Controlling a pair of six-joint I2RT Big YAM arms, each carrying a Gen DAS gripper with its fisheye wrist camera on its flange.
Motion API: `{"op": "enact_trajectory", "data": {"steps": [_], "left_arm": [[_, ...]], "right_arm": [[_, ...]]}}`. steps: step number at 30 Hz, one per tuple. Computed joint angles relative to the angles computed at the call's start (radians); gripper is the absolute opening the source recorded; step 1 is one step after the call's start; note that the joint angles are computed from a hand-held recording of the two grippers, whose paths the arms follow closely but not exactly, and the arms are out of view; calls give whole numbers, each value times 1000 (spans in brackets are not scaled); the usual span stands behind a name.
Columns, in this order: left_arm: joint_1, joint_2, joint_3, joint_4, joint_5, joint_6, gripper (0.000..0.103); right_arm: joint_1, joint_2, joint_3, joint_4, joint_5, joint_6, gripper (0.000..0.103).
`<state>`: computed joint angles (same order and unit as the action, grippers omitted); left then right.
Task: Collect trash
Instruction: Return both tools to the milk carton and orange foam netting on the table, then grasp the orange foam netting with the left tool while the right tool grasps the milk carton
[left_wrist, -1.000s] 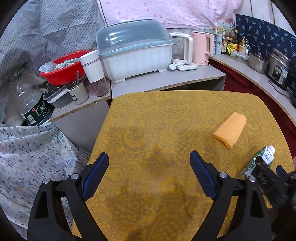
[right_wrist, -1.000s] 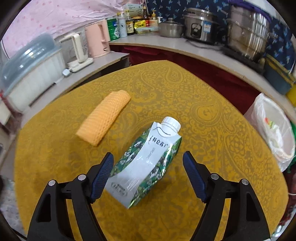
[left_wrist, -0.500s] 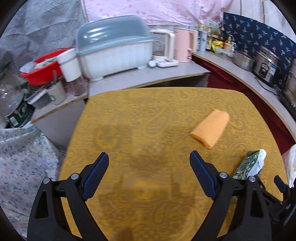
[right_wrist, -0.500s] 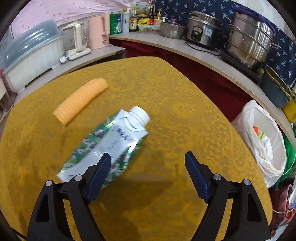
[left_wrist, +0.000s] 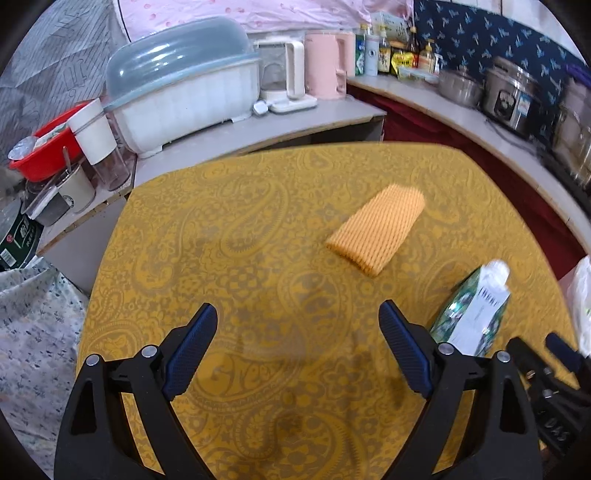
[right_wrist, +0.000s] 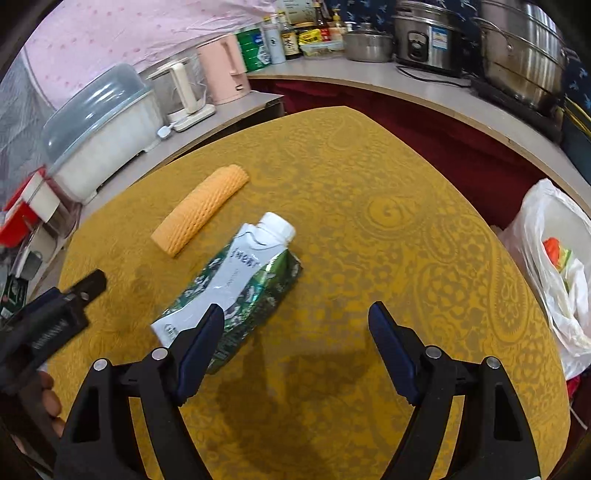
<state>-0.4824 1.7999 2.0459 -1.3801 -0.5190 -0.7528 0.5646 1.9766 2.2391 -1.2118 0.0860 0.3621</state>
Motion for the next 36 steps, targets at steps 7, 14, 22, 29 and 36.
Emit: {"op": "enact_trajectory", "data": {"steps": [7,14,22,29,36], "left_arm": [[-15,21,-32,24,76,7,83],[-61,31,-32,123,179,51,81],[-95,58,24,98,175,40,81],[7,28,21,53,131,0,85],[61,126,141,49,166,76,91]], "right_arm": [[-10,-40,-47,14,-5,-13,77],[-47,-65,-80,19,8,-16,77],[-79,-69,-81,19,-3,-19,77],[-36,20,20,-16,-34,-56,77],[-18,132,159,-77,-19,-63,77]]}}
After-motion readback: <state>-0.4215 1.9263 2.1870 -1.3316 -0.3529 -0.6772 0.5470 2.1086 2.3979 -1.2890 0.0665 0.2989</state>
